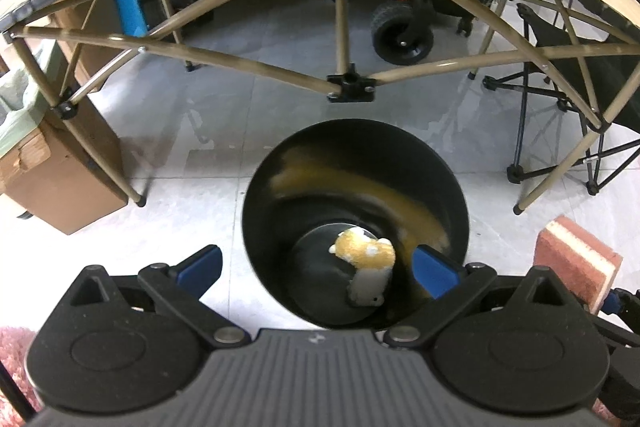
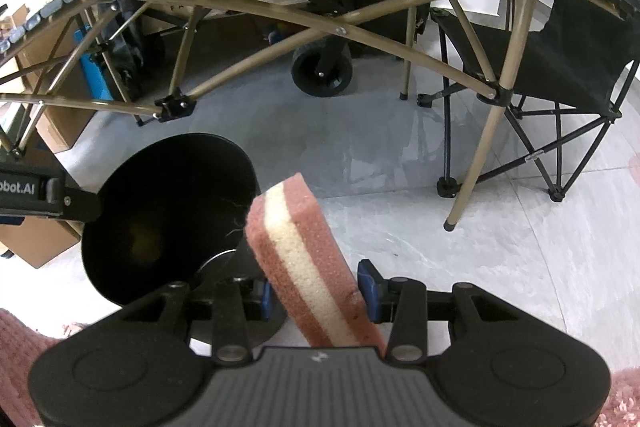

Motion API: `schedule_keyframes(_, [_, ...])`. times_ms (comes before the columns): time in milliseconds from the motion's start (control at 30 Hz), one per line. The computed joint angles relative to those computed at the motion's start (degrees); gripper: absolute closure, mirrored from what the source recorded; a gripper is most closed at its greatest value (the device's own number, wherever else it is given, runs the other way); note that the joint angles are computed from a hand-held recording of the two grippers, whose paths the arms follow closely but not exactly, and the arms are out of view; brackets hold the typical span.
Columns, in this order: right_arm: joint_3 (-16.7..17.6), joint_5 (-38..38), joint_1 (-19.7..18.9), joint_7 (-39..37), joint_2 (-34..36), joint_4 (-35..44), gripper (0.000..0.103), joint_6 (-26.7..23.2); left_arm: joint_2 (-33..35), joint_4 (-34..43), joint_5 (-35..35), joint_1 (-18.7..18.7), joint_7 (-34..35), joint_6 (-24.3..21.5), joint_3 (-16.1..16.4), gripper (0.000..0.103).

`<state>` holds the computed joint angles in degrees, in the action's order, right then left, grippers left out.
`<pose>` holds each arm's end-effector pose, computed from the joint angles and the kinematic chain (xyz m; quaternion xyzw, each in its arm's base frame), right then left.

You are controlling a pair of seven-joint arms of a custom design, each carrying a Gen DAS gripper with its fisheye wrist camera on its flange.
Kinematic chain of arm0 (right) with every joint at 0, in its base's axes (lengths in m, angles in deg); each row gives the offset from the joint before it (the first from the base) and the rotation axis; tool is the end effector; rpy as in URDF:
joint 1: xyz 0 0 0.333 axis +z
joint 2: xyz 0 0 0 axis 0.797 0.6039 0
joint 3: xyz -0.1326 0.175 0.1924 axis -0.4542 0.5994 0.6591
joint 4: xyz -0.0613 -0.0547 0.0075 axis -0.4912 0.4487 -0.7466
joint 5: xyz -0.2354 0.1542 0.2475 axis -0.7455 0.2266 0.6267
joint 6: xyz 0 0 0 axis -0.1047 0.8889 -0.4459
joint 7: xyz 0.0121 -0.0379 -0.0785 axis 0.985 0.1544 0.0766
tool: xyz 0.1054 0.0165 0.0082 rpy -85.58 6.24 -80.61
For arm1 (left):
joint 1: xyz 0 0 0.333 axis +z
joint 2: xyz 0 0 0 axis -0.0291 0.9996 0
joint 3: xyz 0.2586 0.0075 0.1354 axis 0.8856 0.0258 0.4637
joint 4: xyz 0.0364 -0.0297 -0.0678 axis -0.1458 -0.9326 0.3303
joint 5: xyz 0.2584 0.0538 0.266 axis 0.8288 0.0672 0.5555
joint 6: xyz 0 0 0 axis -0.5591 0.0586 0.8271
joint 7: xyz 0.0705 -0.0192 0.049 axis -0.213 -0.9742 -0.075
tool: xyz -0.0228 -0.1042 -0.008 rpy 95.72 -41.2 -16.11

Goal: Collect trash
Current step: 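Open the left tool to drop the yellow plush into the black bin, then move the right tool over the bin and open it to drop the pink sponge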

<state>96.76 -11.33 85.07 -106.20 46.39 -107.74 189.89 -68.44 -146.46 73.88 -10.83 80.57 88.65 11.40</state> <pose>0.3454 0.3564 0.3455 -0.5250 0.7969 -0.2197 0.2027 0.4708 -0.1699 0.3856 -0.5631 0.7893 -0.1934 0.1502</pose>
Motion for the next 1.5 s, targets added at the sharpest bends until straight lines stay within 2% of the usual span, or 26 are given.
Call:
schedule_keyframes(533, [-0.9,-2.9,2.6,-2.2,5.7,9.2,0.063,-0.9,-2.7,-2.4,1.0,3.6,-0.5,0.3,1.9,0.0])
schedule_keyframes(933, [-3.7,-1.7,5.2,-7.0,12.4,18.0,0.063,0.8,-2.7,-2.6,1.6,7.1,-0.7,-0.3,3.7,0.0])
schedule_keyframes(1267, [-6.5,4.4,7.2,-13.5,19.0,25.4,0.063,2.9,-1.4,-2.1,2.5,10.1,-1.0,-0.9,4.9,0.0])
schedule_keyframes(1500, [-8.3,11.6,7.3,-18.5,23.5,29.8,0.063,4.9,-0.4,-1.4,2.8,11.5,-1.3,-2.0,5.5,0.0])
